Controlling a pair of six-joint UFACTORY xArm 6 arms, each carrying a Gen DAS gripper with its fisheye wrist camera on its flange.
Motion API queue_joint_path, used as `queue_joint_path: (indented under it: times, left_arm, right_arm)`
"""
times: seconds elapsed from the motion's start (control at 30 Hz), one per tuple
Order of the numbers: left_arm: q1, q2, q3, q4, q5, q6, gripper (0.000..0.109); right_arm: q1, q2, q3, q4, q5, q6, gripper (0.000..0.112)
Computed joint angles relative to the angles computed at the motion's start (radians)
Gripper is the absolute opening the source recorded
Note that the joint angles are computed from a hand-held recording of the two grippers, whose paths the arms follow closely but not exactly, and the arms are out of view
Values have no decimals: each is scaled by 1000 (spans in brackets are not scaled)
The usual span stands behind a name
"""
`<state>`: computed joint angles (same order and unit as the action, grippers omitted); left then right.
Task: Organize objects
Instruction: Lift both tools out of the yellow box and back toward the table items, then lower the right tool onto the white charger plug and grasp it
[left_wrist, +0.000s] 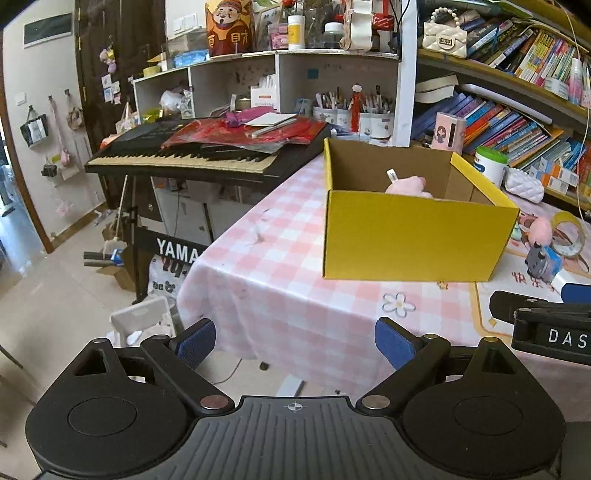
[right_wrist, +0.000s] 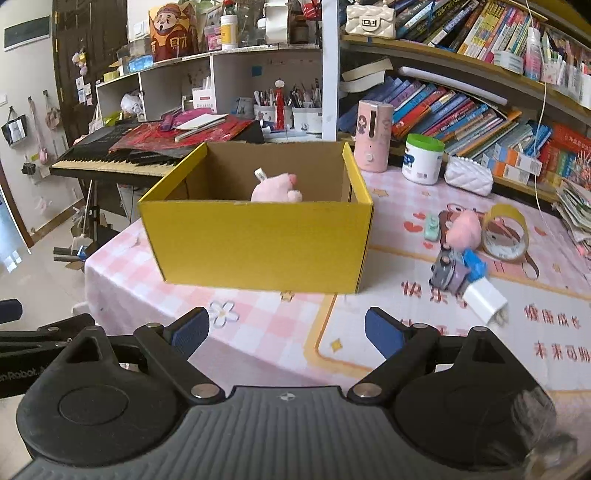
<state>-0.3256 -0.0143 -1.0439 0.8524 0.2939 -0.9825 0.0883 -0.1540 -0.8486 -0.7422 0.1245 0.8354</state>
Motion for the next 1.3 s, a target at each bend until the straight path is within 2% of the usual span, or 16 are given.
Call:
queue_joint_path:
  times: [0.33, 0.63, 0.97, 1.3]
  left_arm:
    - [-7, -67, 85, -38, -6, 70, 95]
    - [-50, -51, 90, -185, -39, 234, 95]
    - [-124, 52, 11, -412, -65, 495, 95]
    - [-219, 211, -177, -607, -45, 727, 95]
  right_arm:
    - [21, -98, 104, -47, 22, 90, 92]
    - [-9, -193, 194, -36, 80, 132, 92]
    - [-79, -263, 256, -26, 142, 163, 92]
    - [-195, -271, 262, 10, 165, 138, 92]
